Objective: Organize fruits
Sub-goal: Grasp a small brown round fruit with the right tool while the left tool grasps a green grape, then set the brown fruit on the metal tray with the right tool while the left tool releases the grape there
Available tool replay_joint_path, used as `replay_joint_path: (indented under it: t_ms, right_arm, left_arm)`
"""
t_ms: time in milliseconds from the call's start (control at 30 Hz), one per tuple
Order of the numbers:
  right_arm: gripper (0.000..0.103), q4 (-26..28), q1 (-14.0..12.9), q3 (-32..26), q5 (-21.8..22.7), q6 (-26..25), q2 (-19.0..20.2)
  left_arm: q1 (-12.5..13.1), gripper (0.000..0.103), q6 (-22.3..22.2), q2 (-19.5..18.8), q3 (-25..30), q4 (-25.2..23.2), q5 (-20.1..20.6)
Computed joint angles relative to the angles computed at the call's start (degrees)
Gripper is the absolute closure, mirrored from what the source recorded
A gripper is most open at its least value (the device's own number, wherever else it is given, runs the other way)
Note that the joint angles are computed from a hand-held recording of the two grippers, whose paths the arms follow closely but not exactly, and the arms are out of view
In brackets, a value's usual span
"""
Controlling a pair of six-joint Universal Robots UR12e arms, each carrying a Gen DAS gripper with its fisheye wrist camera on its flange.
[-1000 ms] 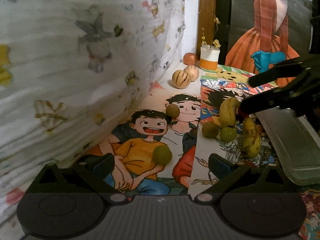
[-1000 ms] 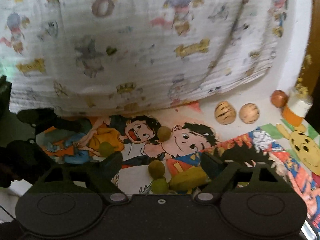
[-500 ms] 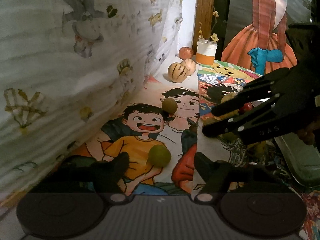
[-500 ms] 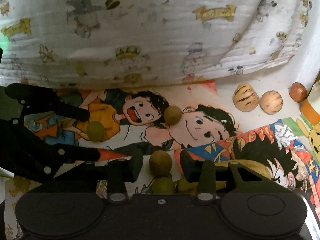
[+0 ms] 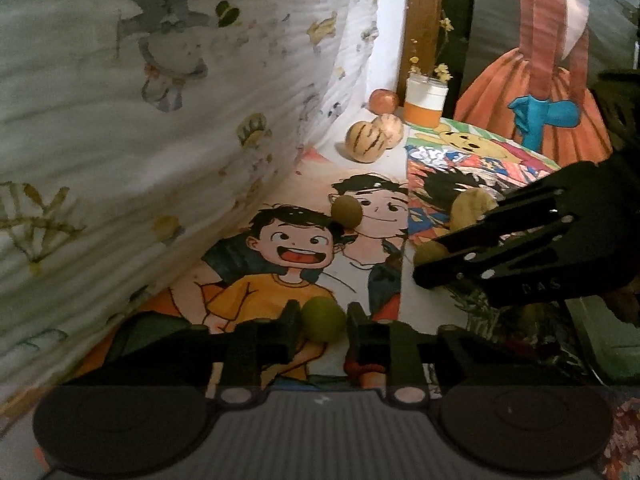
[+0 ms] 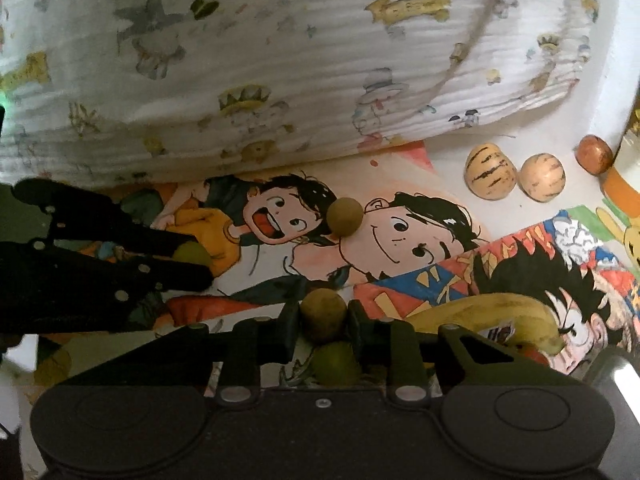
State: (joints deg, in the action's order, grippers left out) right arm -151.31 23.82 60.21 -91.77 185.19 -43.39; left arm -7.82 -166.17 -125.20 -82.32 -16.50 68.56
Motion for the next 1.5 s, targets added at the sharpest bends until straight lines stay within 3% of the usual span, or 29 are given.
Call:
replay_joint_path:
  t_ms: [233, 500, 733, 900, 1267, 1500]
  right_arm:
    - [0.075, -11.1, -0.3, 6.7, -1.9, 6.1, -3.5]
    - [0.075, -19.2, -1.4, 16.7, -10.6, 11.1, -9.0]
    - [0.075, -20.2, -2.5, 22.6, -19.4, 14.6, -12.3]
    - [0.075, -18.2, -3.4, 25.9, -22.8, 18.6, -13.8]
    - [0.075, -14.1, -4.1, 27.6, -26.1, 22.4, -14.1]
    - [0.075, -12.9, -4.3, 27.4, -25.6, 23.2, -13.9]
  left_arm:
    - [-0.5, 0.076, -4.2, 0.7, 0.3, -0.7, -0.5]
    - [-3.0, 0.076, -9.4, 0.1, 2.9, 0.2, -1.1]
    - [-6.2, 0.076, -11.5, -1.5, 5.8, -0.6, -2.7]
    - [-8.2, 0.076, -8.5, -3.0, 7.7, -2.6, -4.3]
    - [-10.5, 0.076, -4.3, -5.8, 11.1, -7.2, -6.3]
    - [-11.1, 0.076, -3.3, -6.9, 12.5, -9.1, -6.1]
